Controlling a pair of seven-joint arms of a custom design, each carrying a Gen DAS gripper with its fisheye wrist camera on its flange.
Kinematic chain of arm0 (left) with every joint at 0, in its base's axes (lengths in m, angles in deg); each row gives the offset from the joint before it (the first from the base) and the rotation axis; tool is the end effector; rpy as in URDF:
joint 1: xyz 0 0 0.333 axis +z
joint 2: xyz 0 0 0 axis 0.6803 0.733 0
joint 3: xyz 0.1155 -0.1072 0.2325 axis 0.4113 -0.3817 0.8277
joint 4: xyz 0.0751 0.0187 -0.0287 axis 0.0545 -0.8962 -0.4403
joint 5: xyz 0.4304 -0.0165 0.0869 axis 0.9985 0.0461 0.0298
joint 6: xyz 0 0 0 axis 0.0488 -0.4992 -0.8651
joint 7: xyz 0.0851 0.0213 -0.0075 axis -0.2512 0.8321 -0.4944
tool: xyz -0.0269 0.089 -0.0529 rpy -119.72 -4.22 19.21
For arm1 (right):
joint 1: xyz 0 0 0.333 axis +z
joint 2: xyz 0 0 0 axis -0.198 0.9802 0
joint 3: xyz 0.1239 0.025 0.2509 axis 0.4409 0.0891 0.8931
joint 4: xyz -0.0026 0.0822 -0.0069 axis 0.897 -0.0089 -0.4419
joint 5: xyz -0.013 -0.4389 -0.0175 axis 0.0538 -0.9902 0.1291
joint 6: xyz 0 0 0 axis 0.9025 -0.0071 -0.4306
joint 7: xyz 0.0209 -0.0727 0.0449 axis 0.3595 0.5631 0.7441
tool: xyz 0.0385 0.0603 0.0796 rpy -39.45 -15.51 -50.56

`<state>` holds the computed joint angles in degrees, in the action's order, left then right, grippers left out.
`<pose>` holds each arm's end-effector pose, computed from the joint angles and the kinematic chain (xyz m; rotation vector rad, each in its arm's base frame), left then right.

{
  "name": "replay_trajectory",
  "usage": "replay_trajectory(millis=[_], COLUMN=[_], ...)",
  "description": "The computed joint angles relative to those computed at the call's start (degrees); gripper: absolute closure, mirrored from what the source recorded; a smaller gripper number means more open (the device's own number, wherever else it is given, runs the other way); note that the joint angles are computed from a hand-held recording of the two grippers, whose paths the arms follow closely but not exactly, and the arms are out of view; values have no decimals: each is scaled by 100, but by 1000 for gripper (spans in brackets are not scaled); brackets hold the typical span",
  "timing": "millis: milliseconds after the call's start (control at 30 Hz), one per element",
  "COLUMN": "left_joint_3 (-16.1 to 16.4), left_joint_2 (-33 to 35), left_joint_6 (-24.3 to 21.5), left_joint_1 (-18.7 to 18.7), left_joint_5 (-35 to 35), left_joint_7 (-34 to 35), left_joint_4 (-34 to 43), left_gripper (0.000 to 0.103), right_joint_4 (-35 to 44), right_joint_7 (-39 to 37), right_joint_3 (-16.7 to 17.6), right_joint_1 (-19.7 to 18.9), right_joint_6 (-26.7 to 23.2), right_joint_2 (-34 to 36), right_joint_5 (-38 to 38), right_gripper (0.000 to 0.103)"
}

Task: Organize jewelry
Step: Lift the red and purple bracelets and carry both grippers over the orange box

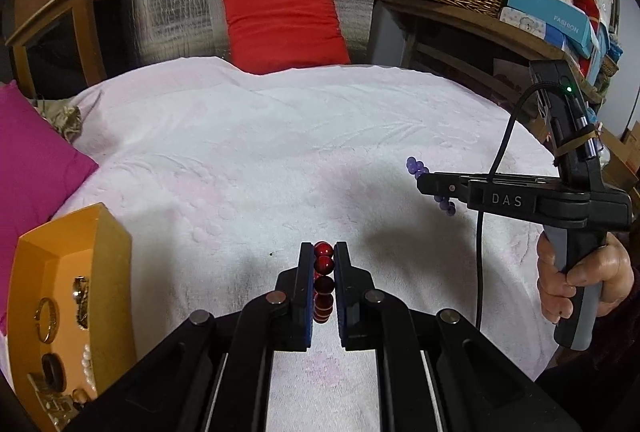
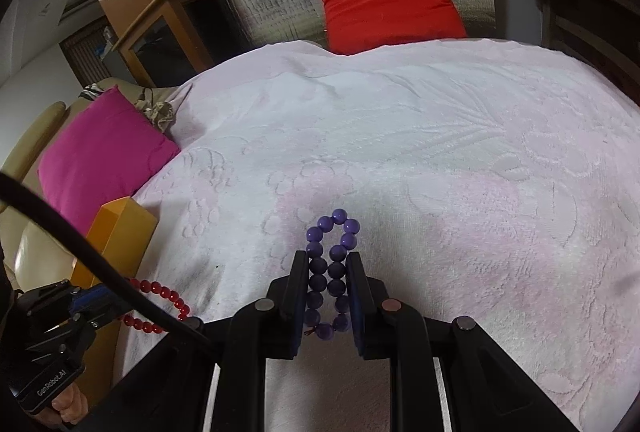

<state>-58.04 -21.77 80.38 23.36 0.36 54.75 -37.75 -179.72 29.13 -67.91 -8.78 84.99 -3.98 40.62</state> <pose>0.6221 -0.3210 0.4531 -1.6751 1.8666 -0.8423 0.7247 0.1497 0.4081 -1.8692 1.3914 -0.1266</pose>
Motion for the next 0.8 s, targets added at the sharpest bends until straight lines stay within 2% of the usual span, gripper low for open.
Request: replay_trajectory(millis=[167, 433, 633, 800], left_joint_3=[73, -93, -332, -627], left_joint_2=[-168, -583, -1201, -2133], left_joint_6=[-162, -454, -649, -872], left_joint_1=[-89, 47, 343, 745], left_joint_5=[553, 1379, 1890, 2087], left_joint_7=[-550, -1454, -2319, -2930], left_joint_4=[-121, -469, -1023, -1848], left_gripper=[93, 93, 93, 93], right_joint_4=[-213, -588, -782, -885], right_joint_7=[-270, -803, -1262, -1749], right_joint_3=[71, 68, 38, 7], right_joint_1=[-39, 76, 253, 462], right_joint_6=[31, 90, 42, -110], right_joint_2=[-205, -585, -824, -992], right_joint_5=[258, 895, 1489, 2057], right_gripper=[83, 83, 83, 83])
